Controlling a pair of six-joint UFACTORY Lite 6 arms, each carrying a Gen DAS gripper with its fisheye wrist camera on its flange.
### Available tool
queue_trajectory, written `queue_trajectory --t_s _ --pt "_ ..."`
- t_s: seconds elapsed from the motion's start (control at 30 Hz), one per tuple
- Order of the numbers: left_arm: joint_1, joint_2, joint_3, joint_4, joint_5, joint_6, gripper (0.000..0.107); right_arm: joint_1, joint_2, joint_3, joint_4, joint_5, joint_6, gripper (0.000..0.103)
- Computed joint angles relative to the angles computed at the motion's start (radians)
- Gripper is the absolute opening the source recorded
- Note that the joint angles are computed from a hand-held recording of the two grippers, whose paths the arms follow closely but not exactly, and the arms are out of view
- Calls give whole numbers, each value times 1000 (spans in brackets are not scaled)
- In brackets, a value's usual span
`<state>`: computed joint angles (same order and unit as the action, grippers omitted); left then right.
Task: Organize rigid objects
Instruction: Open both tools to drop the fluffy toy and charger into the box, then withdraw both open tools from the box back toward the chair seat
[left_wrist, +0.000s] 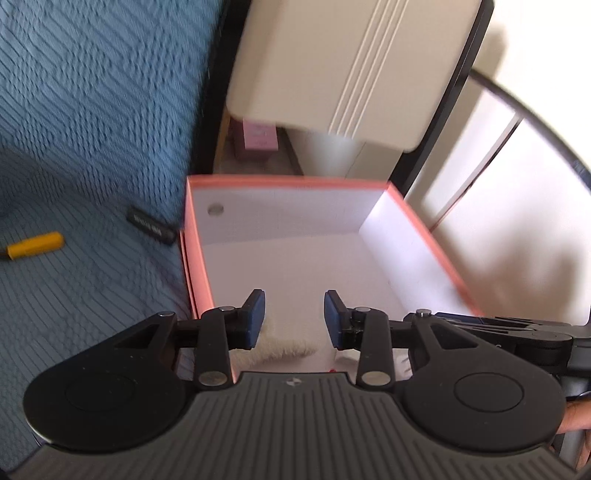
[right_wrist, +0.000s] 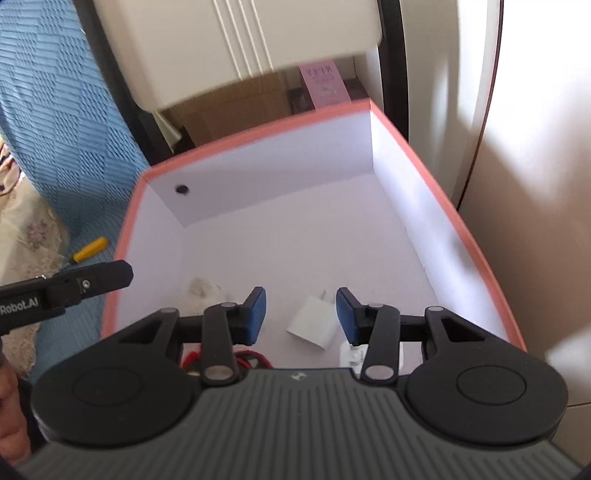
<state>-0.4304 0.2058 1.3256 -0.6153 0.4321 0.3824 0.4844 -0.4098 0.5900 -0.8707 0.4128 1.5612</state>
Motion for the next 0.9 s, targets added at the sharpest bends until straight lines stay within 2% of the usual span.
queue_trajectory --t_s 0.23,0.5,0.73,0.9 --pt "84 -154 -23 -51 58 105 41 238 -57 113 -80 252 132 46" --pt "260 -344 -100 -211 175 306 41 530 15 286 -145 540 252 46" --pt "452 -431 -145 -344 303 488 41 711 155 428 -192 696 333 46" --pt "593 -466 -181 -410 400 602 41 821 248 506 -206 768 383 45"
